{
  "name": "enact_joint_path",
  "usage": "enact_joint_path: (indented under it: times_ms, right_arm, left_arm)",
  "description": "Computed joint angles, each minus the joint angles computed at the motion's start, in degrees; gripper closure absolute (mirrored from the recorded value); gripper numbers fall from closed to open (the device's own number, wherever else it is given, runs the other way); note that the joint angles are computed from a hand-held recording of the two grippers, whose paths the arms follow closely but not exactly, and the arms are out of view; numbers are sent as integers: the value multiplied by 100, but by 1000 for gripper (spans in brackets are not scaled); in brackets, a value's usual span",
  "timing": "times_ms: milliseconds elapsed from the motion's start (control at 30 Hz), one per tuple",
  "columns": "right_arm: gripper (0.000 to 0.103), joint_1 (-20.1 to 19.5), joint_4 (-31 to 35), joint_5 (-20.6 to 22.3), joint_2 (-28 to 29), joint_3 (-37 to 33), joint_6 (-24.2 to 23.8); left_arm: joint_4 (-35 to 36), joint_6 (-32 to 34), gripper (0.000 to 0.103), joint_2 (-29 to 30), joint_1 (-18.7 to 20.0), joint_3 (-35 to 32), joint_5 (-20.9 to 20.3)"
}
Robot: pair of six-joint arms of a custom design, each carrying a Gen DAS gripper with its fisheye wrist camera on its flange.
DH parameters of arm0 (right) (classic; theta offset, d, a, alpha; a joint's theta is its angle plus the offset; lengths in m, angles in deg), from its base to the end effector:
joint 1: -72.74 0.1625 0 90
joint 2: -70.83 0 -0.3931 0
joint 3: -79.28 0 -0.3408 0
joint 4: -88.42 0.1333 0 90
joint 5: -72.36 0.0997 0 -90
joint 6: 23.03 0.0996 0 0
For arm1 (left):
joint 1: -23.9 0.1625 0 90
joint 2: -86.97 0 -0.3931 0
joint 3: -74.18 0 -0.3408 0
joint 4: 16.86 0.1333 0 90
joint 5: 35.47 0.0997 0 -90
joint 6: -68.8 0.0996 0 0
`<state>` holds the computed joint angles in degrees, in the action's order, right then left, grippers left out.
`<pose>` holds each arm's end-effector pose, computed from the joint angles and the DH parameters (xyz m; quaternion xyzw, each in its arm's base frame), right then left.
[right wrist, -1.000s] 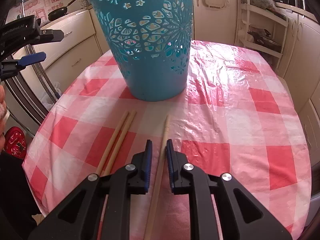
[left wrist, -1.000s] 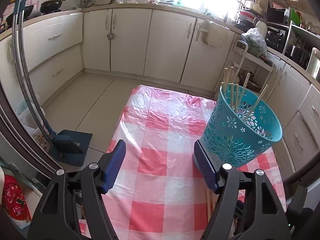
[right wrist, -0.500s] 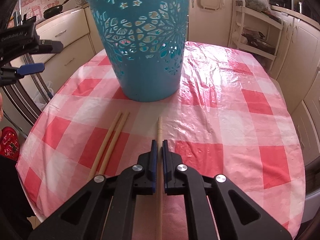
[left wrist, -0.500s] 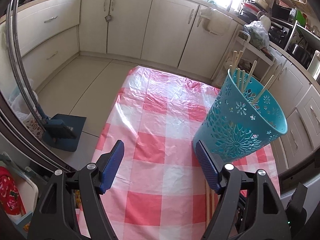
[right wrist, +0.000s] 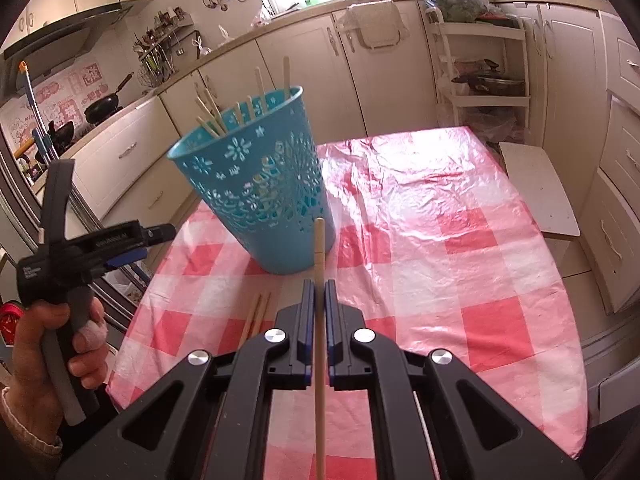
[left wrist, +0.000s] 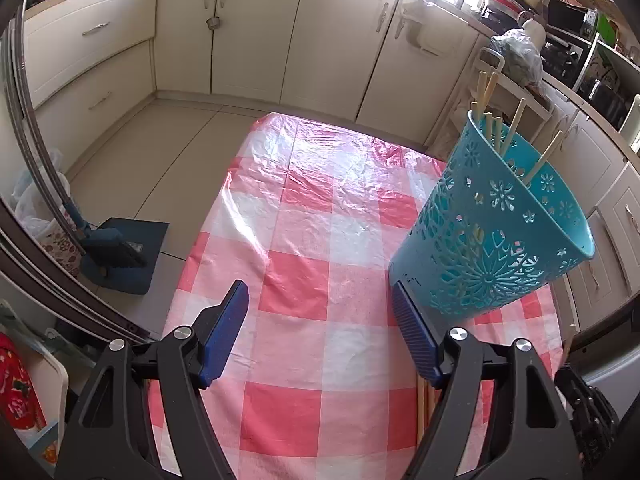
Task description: Organize utensils
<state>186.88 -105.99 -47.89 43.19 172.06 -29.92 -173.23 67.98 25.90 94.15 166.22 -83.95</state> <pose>0.3307 -0.5347 0.0321 0.1587 -0.8995 0.3576 0.1943 -0.0175 -0.6385 0.3281 0.0402 0.8964 -0.3400 0.2815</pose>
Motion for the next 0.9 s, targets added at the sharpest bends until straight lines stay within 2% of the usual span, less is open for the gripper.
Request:
enact_joint_path:
  times_ms: [133, 267, 533, 633, 733, 833, 900]
  right_arm:
    - [97, 124, -215, 168, -195, 34, -31]
    - [97, 248, -261, 487, -283, -244, -70]
    - [97, 394, -238, 1101, 315, -1931, -592]
    - [97, 366, -47, 1203, 630, -2614, -526]
    - [97, 339, 205, 1352, 741, -2969, -339]
    - [97, 379, 136, 1099, 564, -2610, -541]
    - [89, 346, -1, 641, 309, -1939, -449]
  left_arm:
    - [-5, -37, 33, -23, 9, -3, -61]
    - [-59, -9, 33, -72, 3, 45, -90]
    - [-50, -46, 33, -131, 24, 59, -98]
    - [7, -116, 33, -137, 37, 41, -167]
    - [55, -80, 33, -114, 29, 20, -185]
    - [129, -104, 33, -113, 30, -5, -155]
    - [227, -198, 33, -136, 46, -23, -178]
